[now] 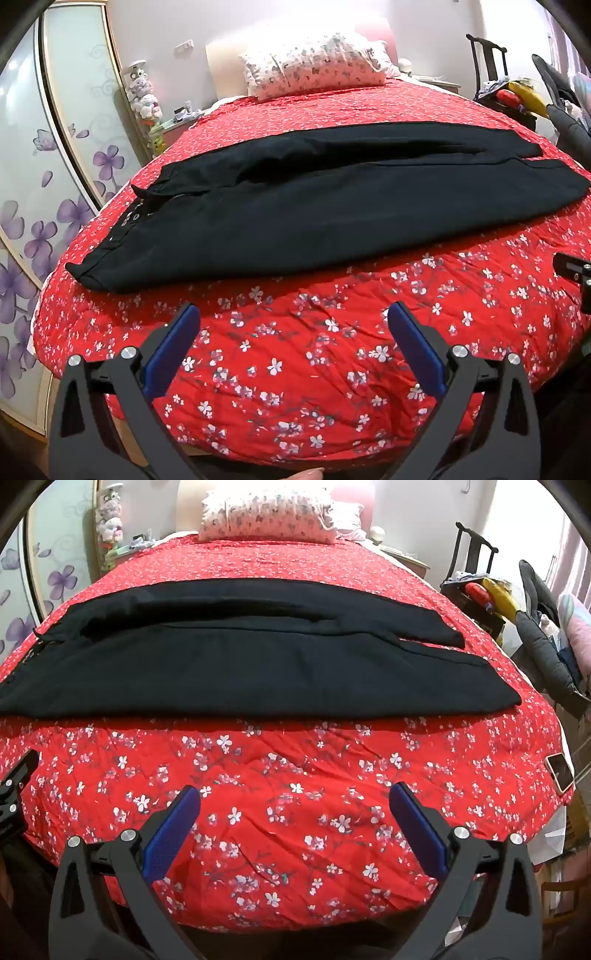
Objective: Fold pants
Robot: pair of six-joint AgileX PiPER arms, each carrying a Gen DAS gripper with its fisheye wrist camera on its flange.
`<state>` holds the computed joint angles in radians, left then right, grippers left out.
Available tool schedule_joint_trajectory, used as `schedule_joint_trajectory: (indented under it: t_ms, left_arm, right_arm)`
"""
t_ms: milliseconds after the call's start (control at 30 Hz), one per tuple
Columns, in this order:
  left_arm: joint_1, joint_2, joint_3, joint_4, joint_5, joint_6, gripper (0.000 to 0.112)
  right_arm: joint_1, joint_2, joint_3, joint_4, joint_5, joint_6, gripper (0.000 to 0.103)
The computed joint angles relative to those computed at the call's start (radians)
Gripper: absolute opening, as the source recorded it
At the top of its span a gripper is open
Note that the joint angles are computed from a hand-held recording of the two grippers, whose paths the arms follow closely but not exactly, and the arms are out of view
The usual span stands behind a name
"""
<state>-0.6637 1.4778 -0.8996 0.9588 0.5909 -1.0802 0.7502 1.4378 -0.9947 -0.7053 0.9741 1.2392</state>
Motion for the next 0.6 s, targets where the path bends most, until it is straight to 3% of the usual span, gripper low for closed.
schedule_joint_trajectory:
  t_ms: [600]
  left_arm:
    - [0.001, -0.001, 0.000, -0.004, -0.001, 0.003, 0.101]
  right_arm:
    - [-0.005, 0.002, 0.005, 0.003, -0.006, -0.003, 0.102]
